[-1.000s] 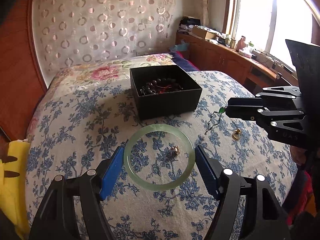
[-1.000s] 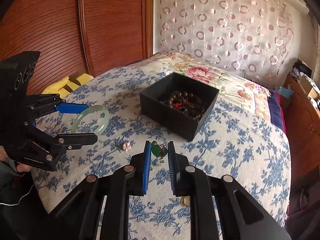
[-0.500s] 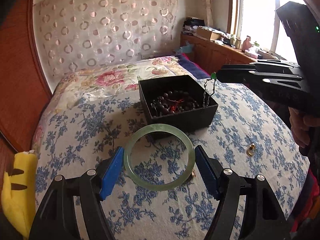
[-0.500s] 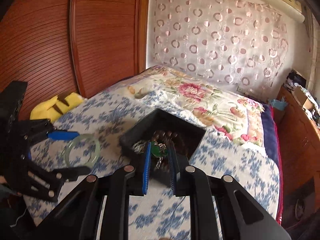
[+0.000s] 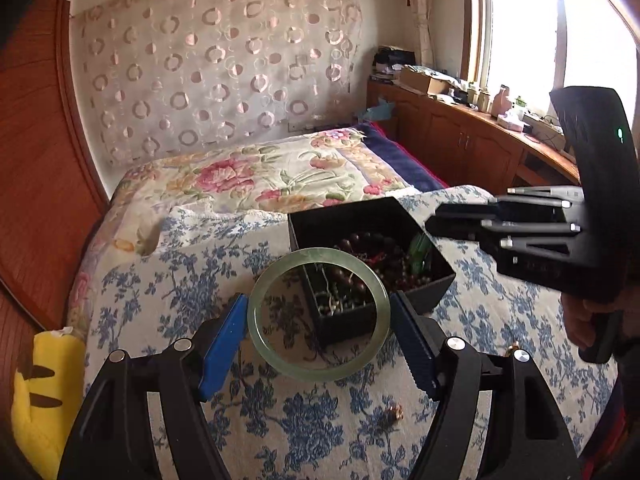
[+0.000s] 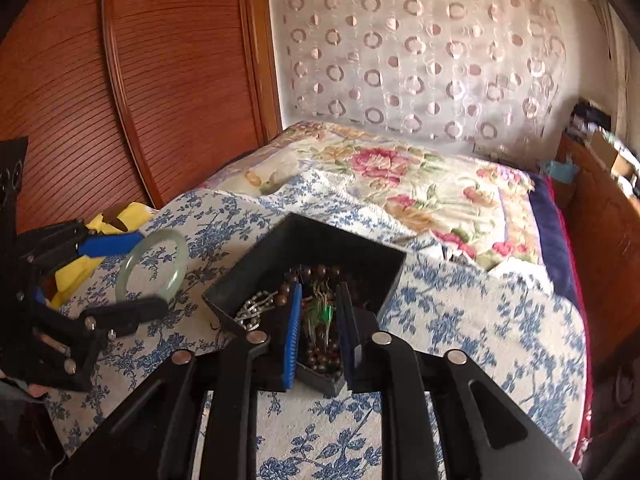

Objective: Organize jewelry
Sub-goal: 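Carry the pendant and jade bangle into the black box and release both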

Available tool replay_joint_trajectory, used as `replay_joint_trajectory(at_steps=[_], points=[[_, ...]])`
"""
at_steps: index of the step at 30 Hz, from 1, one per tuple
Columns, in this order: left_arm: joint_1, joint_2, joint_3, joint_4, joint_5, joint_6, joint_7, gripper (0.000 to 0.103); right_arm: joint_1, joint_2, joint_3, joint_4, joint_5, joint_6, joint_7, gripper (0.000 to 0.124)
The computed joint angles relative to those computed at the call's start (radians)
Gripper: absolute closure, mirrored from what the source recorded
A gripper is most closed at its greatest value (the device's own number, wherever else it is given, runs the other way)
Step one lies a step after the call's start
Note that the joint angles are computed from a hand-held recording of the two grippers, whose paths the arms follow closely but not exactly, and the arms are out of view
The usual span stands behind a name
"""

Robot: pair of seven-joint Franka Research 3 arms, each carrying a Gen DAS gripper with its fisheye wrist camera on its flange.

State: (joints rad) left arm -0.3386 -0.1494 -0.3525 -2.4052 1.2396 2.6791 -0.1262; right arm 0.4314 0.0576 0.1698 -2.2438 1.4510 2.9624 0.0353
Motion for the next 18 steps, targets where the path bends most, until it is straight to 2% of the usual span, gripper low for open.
replay_joint_trajectory(at_steps=[9, 18], points=[[0.001, 0.121, 0.035, 0.124, 0.017, 0.005, 0.022, 0.034, -0.028, -0.014, -0.021, -0.034, 0.027, 0.010, -0.033, 0.095], [-0.052, 0.239, 0.068, 0.236, -0.026, -0.050, 0.100, 0.034, -0.078, -0.017, -0.058, -0.072, 0.034, 0.007, -0.062, 0.095]])
